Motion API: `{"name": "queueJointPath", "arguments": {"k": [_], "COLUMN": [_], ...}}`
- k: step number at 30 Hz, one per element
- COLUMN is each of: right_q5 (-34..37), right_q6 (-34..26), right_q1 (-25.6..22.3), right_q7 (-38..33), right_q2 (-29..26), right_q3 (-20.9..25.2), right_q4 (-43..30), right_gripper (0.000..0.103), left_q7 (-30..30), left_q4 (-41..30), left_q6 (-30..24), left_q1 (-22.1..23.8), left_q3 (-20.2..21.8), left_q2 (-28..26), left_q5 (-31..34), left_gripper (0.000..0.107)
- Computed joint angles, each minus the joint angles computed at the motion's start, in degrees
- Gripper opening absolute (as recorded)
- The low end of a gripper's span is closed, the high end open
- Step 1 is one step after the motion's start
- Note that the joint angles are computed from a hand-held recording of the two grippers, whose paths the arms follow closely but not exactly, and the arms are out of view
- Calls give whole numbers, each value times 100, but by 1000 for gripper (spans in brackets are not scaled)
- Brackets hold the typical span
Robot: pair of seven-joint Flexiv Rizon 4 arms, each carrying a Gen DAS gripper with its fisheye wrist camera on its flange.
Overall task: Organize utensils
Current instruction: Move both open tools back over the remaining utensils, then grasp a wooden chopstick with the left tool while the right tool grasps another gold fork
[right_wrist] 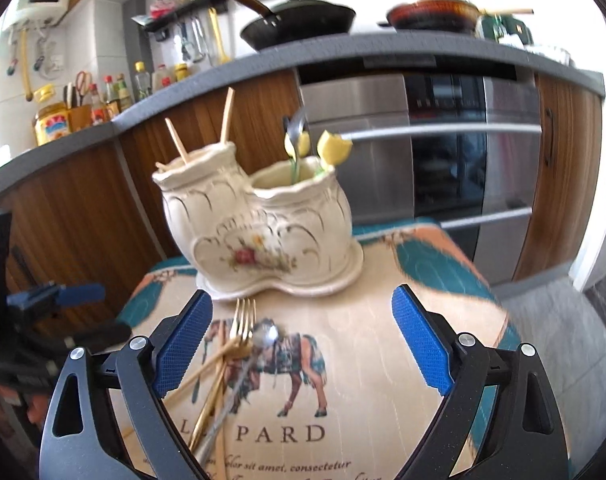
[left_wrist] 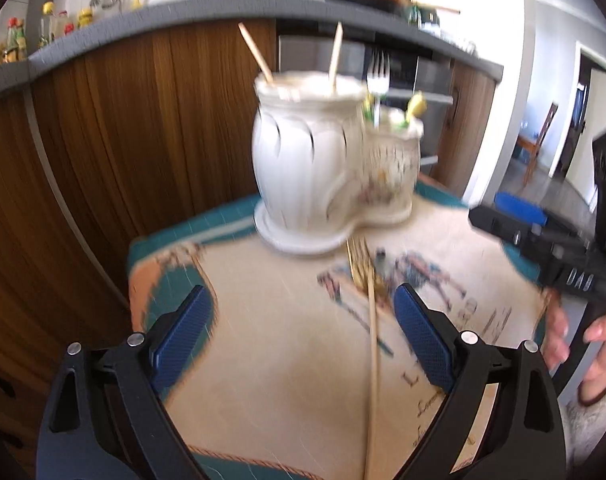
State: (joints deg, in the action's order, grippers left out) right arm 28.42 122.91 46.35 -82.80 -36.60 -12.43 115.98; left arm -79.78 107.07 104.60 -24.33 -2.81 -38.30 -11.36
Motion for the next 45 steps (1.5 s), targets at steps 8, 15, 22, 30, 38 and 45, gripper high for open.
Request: {"name": "queueJointPath", "arguments": {"k": [8, 15, 22, 30, 38, 45], "right_q5": [-181, -379, -280, -363, -915, -1914], "right_q6": [-357, -324, -498, -496, -1073, -1415], "right_q1": [-45, -17, 348, 399, 360, -259], "right_q7": [261, 387, 449, 478, 632, 960], "right_q2": [-15, 5, -29, -41, 58, 123], "right_q3": [-81, -135, -548, -621, -591, 87], "right_q4": [12, 96, 119, 161, 224, 217], "right_gripper": [91, 91, 91, 91, 79, 41], "left_q7": [84, 6, 202, 194, 168, 441], "left_q4": [-55, -173, -462, -550, -3, 863], "left_q6": [-917, -1965, -2785, -2991, -2197, -957], "left_q1": [-601, -689, -281, 32, 342, 1478], "left_q3": [600, 721, 221, -70, -329, -1557], "left_q2": [8, 175, 229, 236, 368, 503], "left_q5": [47, 594, 915, 908, 720, 272], "left_gripper": [91, 59, 23, 6, 5, 5]}}
